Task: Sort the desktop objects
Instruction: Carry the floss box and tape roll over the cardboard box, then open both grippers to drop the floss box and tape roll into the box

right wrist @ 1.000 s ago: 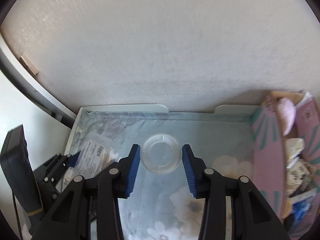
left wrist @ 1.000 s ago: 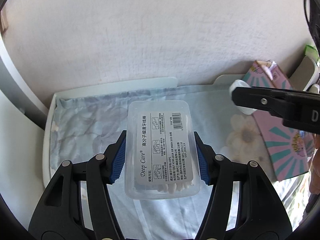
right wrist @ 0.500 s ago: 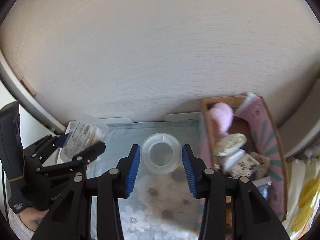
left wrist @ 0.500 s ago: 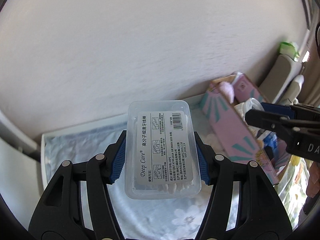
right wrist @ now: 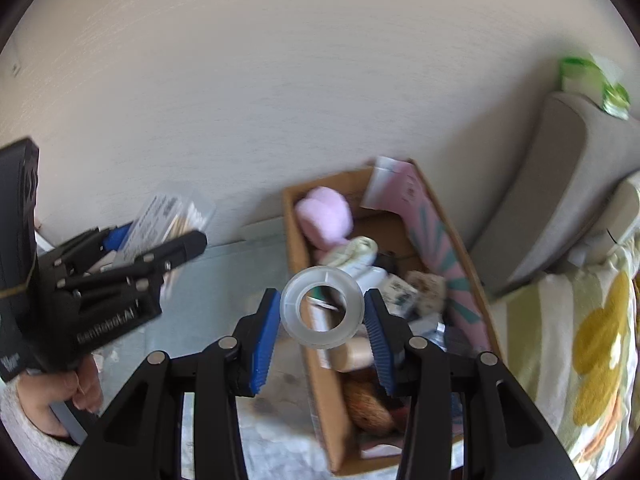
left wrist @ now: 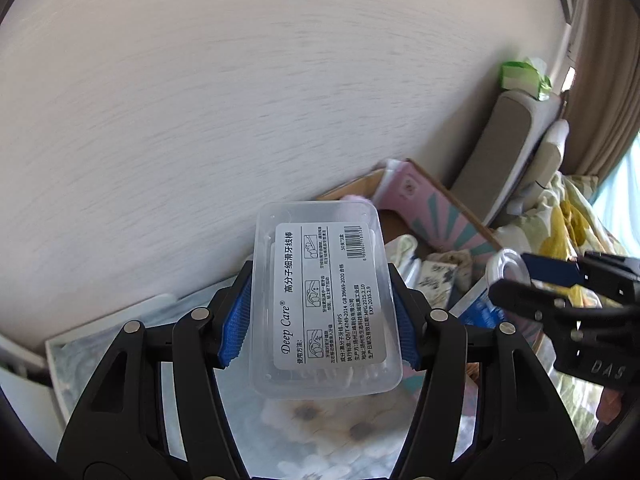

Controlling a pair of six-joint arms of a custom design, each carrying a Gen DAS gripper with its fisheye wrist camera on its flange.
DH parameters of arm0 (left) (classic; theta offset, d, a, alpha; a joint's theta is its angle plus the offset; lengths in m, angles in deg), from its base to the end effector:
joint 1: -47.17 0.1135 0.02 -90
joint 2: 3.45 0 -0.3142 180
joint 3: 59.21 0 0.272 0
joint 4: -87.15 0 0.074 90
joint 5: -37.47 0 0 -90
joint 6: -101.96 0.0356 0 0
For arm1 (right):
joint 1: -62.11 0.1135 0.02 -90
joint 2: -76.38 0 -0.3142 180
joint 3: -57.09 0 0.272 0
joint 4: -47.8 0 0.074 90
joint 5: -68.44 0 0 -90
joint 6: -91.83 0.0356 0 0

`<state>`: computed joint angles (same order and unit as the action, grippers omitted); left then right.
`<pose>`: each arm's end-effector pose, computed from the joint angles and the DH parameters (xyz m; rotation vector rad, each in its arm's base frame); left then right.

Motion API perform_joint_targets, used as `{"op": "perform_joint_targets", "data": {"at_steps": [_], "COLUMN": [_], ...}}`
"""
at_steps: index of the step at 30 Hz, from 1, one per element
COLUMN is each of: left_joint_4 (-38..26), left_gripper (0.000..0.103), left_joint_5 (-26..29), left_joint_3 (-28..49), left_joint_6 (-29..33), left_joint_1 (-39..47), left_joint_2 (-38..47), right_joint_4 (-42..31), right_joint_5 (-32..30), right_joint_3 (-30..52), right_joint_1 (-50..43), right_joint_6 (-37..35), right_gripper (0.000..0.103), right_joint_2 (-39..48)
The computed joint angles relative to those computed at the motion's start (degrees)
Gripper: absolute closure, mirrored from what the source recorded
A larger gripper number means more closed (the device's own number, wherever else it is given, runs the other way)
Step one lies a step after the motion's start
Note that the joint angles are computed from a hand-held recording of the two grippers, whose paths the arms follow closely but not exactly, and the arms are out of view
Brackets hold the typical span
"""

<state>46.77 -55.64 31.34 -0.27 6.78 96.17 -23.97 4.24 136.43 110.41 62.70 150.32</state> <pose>0.3153 -0.2657 0.2972 0.5751 2.3944 -0.3433 0.1755 0.1736 0.3439 0.3991 2.5120 0.0959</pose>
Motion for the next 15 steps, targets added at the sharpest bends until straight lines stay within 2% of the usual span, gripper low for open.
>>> {"op": "perform_joint_targets", "data": {"at_steps": [9,15], "left_joint_4": [-2.32,-3.55], "left_gripper": [0.046,0.046], "left_joint_5": [0.59,0.37], "left_joint_3": [8.75,14.05], "left_joint_6": [-0.54,-0.66], "left_joint_1": [-4.49,-7.02], "left_joint_2": [8.38,13.97], "right_joint_4": [-0.88,-0.23], "right_joint_5": [-1.58,-4.68], "right_joint_3": [-8.96,-13.68], "right_joint_1": [-2.26,-5.11], "right_joint_6": [3.49,2.74], "right_gripper": [0.064,0.064], "right_joint_2": [-8.53,-12.55]}}
